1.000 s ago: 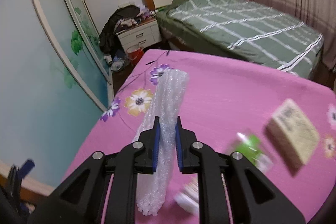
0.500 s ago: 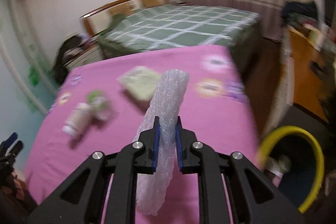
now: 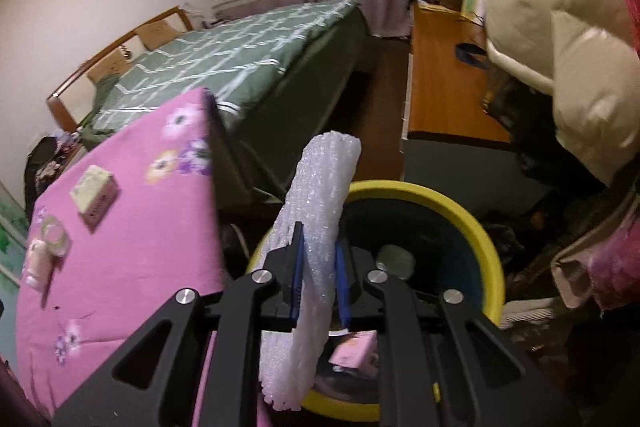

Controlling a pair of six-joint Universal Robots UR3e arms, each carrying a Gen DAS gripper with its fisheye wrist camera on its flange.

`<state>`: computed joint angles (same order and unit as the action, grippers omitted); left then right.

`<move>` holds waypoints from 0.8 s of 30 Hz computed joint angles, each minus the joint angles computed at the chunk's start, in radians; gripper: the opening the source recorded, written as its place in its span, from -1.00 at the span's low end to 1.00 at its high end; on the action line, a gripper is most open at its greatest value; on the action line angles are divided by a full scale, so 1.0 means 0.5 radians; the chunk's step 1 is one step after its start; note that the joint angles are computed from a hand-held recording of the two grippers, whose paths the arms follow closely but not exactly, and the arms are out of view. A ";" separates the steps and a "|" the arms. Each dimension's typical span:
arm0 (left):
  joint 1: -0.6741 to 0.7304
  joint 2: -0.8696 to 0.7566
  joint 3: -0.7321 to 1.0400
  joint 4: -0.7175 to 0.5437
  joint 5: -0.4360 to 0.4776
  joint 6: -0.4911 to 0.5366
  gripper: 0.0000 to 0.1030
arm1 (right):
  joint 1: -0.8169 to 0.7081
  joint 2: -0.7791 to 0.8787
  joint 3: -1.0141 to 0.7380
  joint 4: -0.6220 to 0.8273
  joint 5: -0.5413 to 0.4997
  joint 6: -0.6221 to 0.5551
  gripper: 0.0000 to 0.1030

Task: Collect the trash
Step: 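Carry the bubble wrap over the bin with the right gripper and release it, then move the empty right gripper away from the bin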

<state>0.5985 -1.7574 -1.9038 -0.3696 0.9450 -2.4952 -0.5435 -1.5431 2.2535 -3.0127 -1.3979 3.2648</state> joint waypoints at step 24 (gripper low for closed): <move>-0.362 -0.609 0.676 0.049 0.362 -0.181 0.86 | 0.690 0.472 -0.429 -0.454 -0.199 0.262 0.15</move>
<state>0.4175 -2.0617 -1.5656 -0.3449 1.1259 -2.5855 -0.1984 -1.3069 2.0390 -3.2396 -1.4974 3.3957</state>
